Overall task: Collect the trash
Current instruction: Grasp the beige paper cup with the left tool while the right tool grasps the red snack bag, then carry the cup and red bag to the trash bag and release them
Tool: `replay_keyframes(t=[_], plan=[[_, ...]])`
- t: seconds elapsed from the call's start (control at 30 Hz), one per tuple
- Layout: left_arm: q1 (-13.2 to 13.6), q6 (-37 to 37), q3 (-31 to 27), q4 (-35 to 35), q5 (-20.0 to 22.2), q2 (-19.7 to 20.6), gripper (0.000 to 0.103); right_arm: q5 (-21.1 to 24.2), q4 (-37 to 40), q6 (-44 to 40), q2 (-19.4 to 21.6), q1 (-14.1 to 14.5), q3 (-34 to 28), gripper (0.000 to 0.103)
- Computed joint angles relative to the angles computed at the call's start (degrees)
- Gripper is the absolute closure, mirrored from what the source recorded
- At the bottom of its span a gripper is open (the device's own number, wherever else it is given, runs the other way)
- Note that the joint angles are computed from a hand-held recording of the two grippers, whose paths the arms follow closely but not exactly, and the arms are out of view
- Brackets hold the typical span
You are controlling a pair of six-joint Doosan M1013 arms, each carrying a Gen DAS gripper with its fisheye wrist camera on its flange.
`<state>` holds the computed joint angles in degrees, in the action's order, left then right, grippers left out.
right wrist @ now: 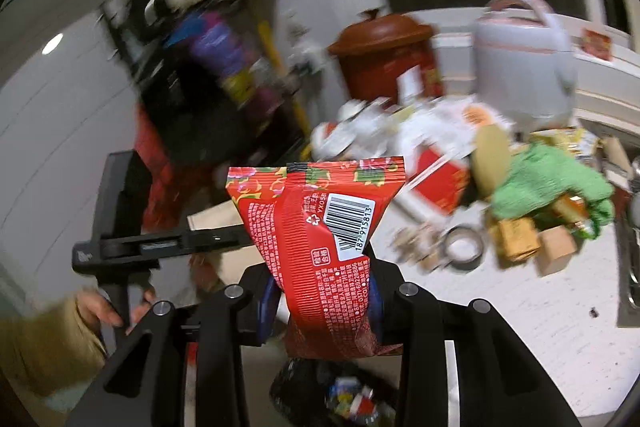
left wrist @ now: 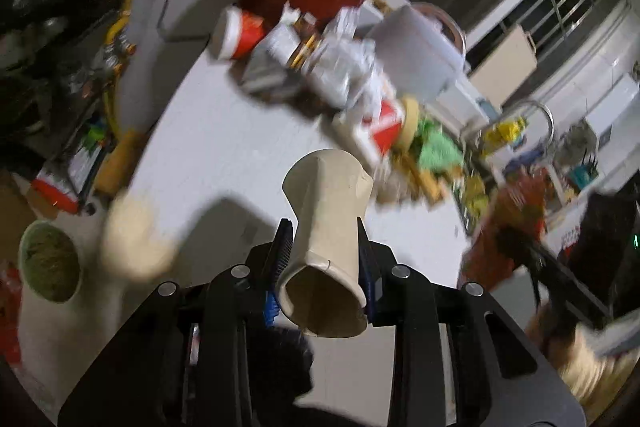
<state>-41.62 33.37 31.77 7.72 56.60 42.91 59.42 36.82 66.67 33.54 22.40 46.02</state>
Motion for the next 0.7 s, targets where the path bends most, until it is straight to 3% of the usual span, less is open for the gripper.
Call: replay_keyframes(t=[0.17, 0.37, 0.53, 0.63, 0.67, 0.7], plan=[[-1.81, -1.05, 11.34, -3.38, 3.4, -5.21, 0.074, 10.3, -1.93, -3.58, 0.28, 1.78, 2.8, 0.067], [-2.32, -0.5, 18.15, -10.78, 5.78, -4.53, 0.074, 15.31, -7.41, -1.46, 1.54, 3.76, 8.77, 0.067], [-1.99, 0.95, 18.8, -14.15, 7.73, 0.12, 0.073, 15.41, -13.87, 2.9, 3.83, 5.2, 13.09, 0.067], [-1.55, 2.91, 15.17, -15.88, 12.65, 5.16, 0.07, 15.49, -18.22, 7.55, 6.34, 5.9, 14.41, 0.067], [-1.44, 3.46, 14.37, -16.27, 14.28, 6.18, 0.067, 15.47, -19.44, 8.78, 6.94, 6.07, 14.48, 0.062], [-1.19, 4.29, 11.58, -17.07, 18.31, 8.62, 0.055, 15.44, -21.28, 10.31, 7.75, 6.32, 14.42, 0.049]])
